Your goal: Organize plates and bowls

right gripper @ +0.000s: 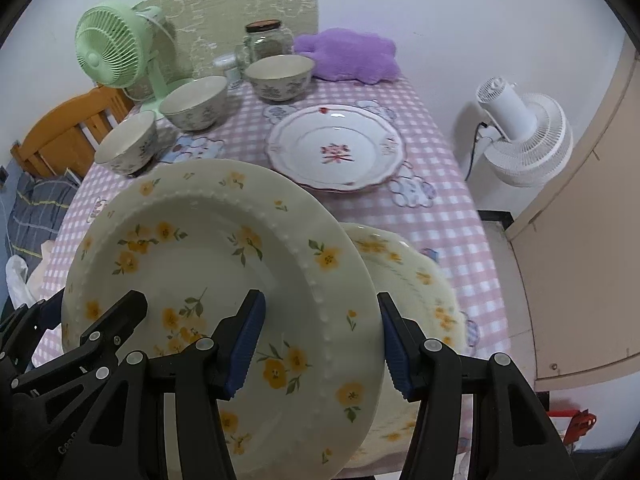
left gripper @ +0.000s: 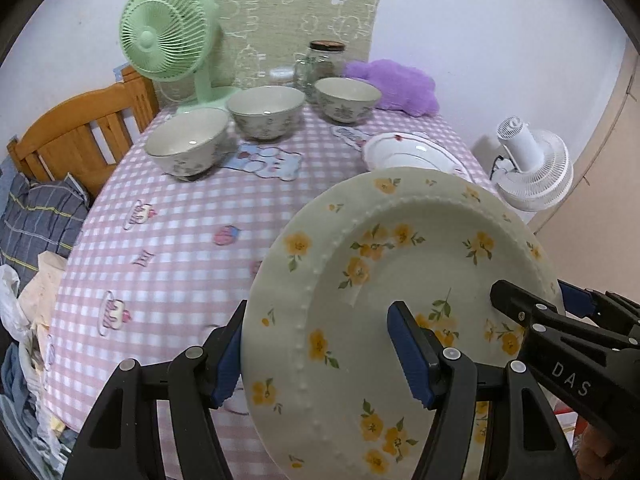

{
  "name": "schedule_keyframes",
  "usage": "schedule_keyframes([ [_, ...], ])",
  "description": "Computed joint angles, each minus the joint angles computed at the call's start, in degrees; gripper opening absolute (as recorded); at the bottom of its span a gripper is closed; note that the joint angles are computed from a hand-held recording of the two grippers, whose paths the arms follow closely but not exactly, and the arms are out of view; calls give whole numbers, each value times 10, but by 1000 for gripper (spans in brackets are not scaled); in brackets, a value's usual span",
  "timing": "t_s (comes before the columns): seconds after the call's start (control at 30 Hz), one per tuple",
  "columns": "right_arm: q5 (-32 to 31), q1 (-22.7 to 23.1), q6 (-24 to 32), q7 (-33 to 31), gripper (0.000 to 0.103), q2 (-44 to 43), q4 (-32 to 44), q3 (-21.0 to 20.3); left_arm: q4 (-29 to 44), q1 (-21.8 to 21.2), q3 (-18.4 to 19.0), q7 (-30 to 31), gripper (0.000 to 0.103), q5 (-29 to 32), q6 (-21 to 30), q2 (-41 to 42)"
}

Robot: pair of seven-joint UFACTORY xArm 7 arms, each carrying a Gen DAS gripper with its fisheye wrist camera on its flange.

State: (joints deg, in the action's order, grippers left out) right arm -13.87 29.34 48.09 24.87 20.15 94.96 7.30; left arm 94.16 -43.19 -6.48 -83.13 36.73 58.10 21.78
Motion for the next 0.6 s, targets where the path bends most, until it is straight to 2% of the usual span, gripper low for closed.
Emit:
schedule_keyframes([
  [0.3, 21, -53, -28, -46, 59, -45, -70, -7, 168, -46, 23, 13, 67, -21, 25, 120],
  [0.6, 36, -97, -35, -89, 59, -55, -108, -15, 366, -80, 61, 68, 67, -93, 66, 259],
])
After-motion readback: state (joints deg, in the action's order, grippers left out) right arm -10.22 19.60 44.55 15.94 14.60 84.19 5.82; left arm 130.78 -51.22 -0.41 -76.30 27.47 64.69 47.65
